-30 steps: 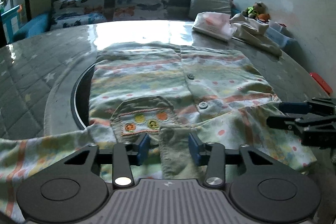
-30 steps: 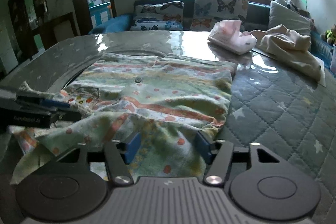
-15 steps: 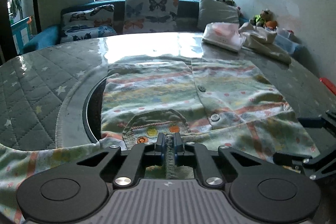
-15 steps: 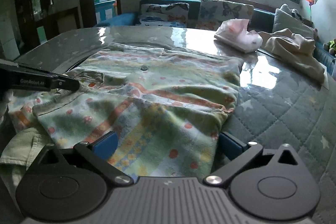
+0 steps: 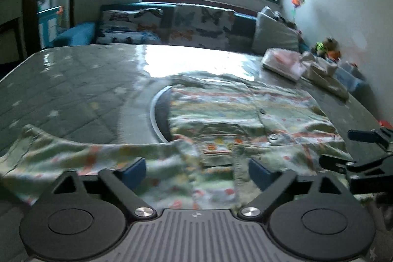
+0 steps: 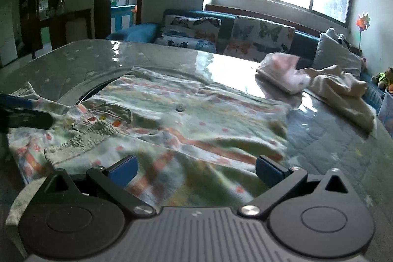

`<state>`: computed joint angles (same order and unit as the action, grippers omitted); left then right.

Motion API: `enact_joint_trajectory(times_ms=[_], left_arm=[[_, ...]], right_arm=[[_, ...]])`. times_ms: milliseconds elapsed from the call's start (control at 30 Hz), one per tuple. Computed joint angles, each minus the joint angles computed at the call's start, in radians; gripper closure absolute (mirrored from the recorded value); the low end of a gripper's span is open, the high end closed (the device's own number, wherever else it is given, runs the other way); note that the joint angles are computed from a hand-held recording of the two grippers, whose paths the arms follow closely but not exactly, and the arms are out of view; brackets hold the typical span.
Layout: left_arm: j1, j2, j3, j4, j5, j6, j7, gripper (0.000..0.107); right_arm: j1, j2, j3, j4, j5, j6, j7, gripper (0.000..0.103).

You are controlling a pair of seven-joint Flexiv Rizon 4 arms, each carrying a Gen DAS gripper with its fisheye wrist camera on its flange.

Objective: Fold clothes

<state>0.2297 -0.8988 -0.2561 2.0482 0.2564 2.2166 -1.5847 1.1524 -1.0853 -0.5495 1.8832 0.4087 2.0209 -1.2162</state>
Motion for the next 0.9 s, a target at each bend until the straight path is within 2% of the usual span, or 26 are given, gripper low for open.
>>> enact_joint_trajectory(times_ms=[133, 167, 200, 300, 400, 467, 533, 667, 800, 900], left_arm=[[0.004, 0.018, 0.037, 0.037, -0.039, 0.045, -0.032, 0.004], [0.003, 0.023, 0.049, 0.044, -0.056, 0.050, -0.042, 0.004], [0.001, 0.028, 0.061, 0.051, -0.074, 0.053, -0.052, 0.004], [0.004, 0.038, 0.095, 0.070, -0.121, 0.071, -0.086, 0.004], [-0.006, 0.042, 0.136, 0.080, -0.186, 0.090, -0.118, 0.004], [-0.010, 0.044, 0.159, 0.085, -0.228, 0.096, -0.138, 0.005], [-0.021, 0.042, 0.183, 0.080, -0.273, 0.092, -0.148, 0.005], [-0.033, 0.040, 0.213, 0.064, -0.345, 0.059, -0.158, 0.012], [-0.038, 0.036, 0.229, 0.044, -0.390, 0.015, -0.157, 0.016], [-0.029, 0.033, 0.221, 0.030, -0.397, -0.023, -0.158, 0.030]], right_arm=[[-0.012, -0.015, 0.009, -0.040, -0.073, -0.035, 0.019, 0.000], [0.014, -0.037, -0.012, -0.057, -0.046, -0.050, 0.000, 0.000], [0.042, -0.059, -0.038, -0.060, -0.037, -0.047, 0.006, 0.000], [0.061, -0.057, -0.049, -0.050, -0.044, -0.021, 0.002, 0.000], [0.059, -0.046, -0.030, -0.041, -0.038, 0.038, -0.035, 0.000], [0.055, -0.041, -0.015, -0.047, -0.033, 0.031, -0.065, 0.000], [0.043, -0.038, 0.004, -0.057, -0.043, 0.003, -0.085, 0.000], [0.014, -0.050, 0.043, -0.076, -0.036, 0.023, -0.085, 0.000], [-0.059, -0.019, 0.123, -0.080, -0.058, 0.040, -0.098, 0.000], [-0.141, 0.009, 0.209, -0.085, -0.097, 0.051, -0.103, 0.000]])
